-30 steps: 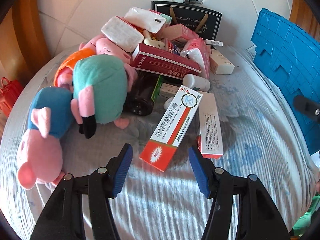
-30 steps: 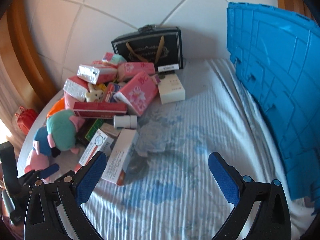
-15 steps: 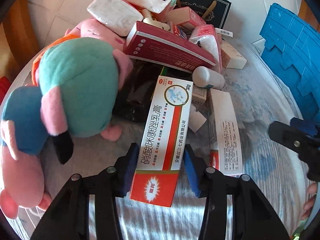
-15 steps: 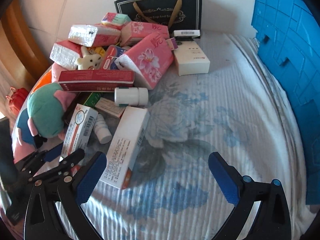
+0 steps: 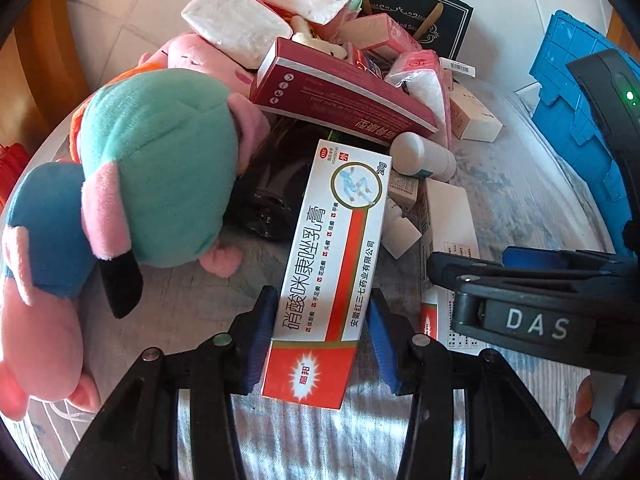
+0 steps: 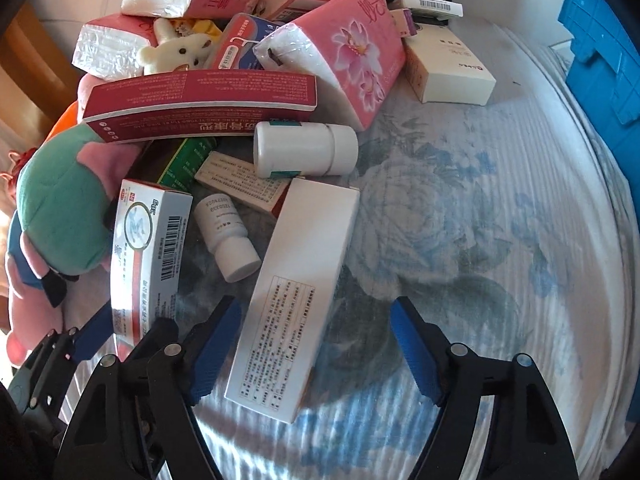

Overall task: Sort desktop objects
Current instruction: 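Grasp the white-and-red ointment box with the left gripper while the right grasps a white box, then carry both boxes over the blue bin and open both grippers to drop them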

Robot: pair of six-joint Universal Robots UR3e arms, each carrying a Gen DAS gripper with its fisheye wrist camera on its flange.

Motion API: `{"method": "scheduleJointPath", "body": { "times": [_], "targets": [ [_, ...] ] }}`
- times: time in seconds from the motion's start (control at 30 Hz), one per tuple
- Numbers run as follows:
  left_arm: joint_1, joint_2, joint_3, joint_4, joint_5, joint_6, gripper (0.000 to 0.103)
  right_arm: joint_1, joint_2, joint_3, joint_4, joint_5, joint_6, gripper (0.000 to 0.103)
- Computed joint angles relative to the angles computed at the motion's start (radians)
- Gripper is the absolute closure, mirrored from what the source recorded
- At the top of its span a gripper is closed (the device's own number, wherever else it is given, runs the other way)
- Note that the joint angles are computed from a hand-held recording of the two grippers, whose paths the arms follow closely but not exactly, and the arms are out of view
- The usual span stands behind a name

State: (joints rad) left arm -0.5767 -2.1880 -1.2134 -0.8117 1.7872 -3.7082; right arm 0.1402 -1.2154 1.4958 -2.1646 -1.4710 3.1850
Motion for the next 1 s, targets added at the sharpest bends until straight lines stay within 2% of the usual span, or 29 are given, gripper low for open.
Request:
{"method": "scheduleJointPath", "body": {
  "times": [0.03, 0.1, 0.17, 0.23, 0.47, 0.83, 1.0],
  "targets": [
    [-0.001, -0.001, 0.002, -0.001, 0.001, 0.0, 0.059, 0.002, 0.009, -0.005, 0.001, 0.0, -0.004, 0.033],
    [-0.008, -0.009, 0.021, -0.016, 0.015, 0.003, 0.059, -0.003, 0.015, -0.001, 0.002, 0.028, -0.02, 0.059],
    [-0.018, -0.009, 0.034, -0.027, 0.027, 0.013, 0.059, 0.011, 0.003, 0.017, -0.019, -0.004, -0.035, 0.06],
    [-0.031, 0.001, 0.032, -0.021, 0.037, 0.02, 0.06, -0.004, -0.043, 0.066, -0.041, 0.015, -0.054, 0.06],
    [-0.091, 0.063, 0.029, -0.014, 0.078, 0.015, 0.061, -0.078, -0.312, 0.262, -0.1, 0.056, -0.137, 0.062],
    [-0.218, 0.121, 0.099, -0.109, 0.214, -0.042, 0.061, -0.268, -0.659, 0.448, 0.02, 0.194, -0.252, 0.063],
    [-0.283, 0.072, 0.255, -0.194, 0.287, -0.046, 0.061, -0.409, -0.839, 0.471, 0.122, 0.3, -0.342, 0.063]
  ]
}}
